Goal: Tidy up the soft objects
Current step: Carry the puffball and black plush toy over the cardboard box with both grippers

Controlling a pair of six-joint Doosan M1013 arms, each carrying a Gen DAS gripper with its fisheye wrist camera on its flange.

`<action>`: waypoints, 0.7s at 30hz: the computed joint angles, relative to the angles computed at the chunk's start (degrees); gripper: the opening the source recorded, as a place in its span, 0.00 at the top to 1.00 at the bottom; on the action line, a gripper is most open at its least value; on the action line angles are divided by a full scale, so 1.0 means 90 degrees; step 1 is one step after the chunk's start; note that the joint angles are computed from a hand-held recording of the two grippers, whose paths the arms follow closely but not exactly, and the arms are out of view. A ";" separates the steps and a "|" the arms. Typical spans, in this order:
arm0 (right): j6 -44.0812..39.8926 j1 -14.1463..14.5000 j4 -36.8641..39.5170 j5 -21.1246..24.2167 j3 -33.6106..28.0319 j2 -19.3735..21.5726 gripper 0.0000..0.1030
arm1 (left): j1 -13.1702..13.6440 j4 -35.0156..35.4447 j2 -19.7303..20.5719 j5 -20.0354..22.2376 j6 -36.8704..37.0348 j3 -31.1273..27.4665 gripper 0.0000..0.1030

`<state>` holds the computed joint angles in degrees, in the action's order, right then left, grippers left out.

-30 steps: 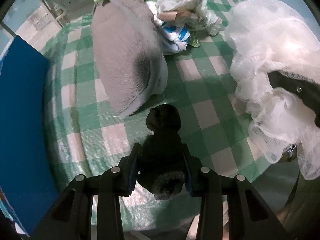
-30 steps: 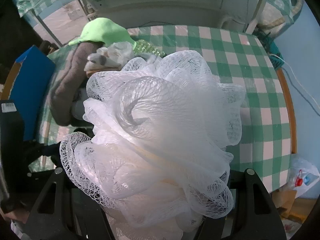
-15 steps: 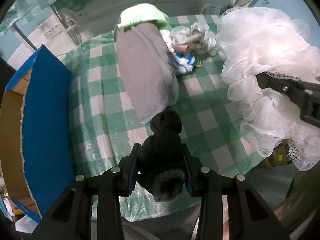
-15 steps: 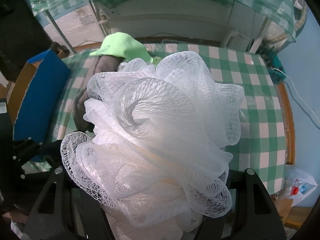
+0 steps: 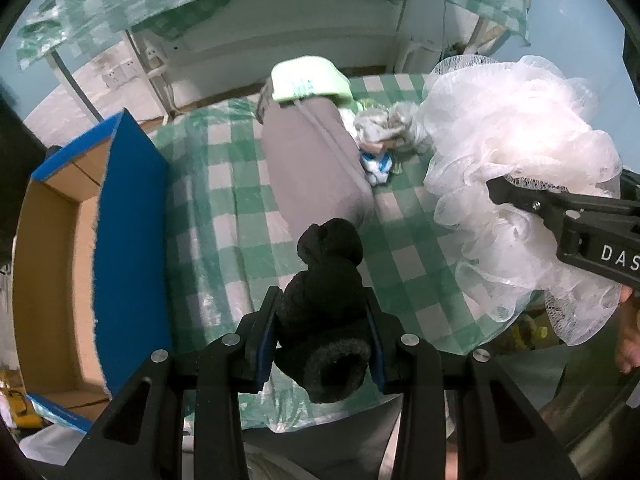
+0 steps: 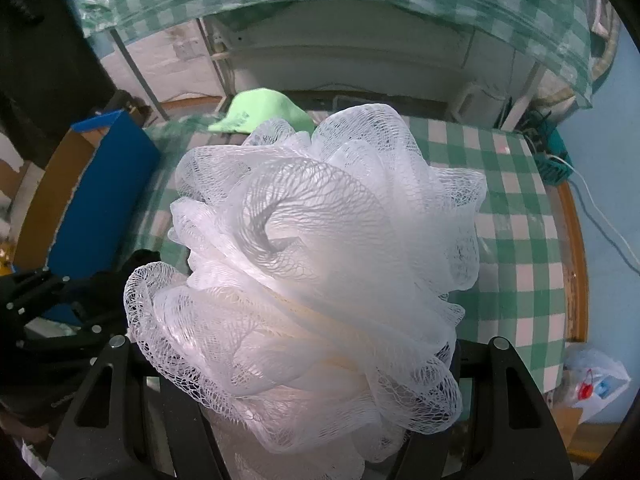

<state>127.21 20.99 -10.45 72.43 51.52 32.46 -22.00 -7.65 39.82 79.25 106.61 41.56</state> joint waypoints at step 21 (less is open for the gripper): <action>-0.0257 0.0150 -0.0035 0.0096 -0.0811 0.0334 0.38 | 0.0282 -0.0021 0.0012 -0.0476 -0.0324 -0.0334 0.63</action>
<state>124.90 22.33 -10.76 73.30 44.23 35.47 -19.46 -7.84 39.93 74.97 103.69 38.56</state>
